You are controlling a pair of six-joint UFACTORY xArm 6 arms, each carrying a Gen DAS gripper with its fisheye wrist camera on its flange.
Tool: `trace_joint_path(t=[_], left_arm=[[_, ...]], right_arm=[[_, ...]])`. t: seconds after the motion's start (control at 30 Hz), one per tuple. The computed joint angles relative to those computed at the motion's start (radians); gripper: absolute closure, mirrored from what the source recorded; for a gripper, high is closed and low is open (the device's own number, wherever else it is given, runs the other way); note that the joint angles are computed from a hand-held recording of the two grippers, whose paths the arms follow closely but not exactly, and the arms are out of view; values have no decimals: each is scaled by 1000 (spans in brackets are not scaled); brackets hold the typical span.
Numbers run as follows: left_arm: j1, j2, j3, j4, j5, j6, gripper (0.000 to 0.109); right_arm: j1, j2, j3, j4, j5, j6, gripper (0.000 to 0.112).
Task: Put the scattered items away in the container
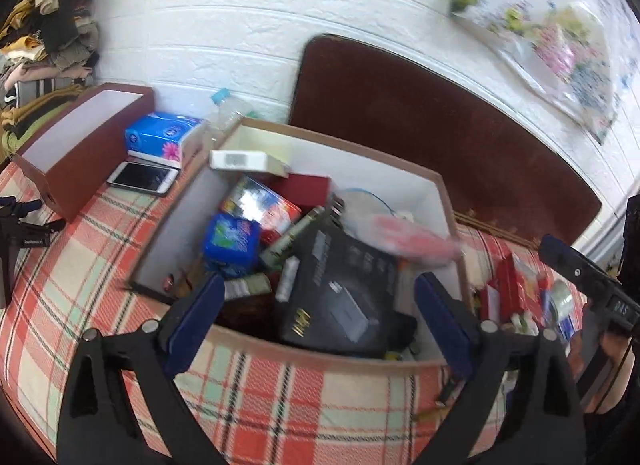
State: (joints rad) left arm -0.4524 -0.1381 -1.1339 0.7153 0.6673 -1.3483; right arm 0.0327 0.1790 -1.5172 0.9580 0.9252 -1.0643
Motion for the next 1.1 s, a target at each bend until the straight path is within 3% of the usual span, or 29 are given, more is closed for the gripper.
trace_joint_path(t=[0.13,0.37,0.6,0.8,0.97,1.1], left_arm=[[-76,57,-31,-22,-29,1,12],[-222,155,-64,-8,-108,-109,10],[-321,309,-196,-104,-134,-71,7],[-380,461,-404,-216,-90,80,7],[-399,597,-601,-324,-51,181,7],[-408,735,-802,-434,-21,273,7]], right_arm=[[-128,-55,111,-16,42,-9,9],[-385,-189,335,-44,136,-111,9],[-596,-167,339,-54,207,-177,9],[-694,-102,270,-14,240,-221,9],[-716,-87,261,13,186,-326,9],[-734,-16,182,22,193,-313,9]])
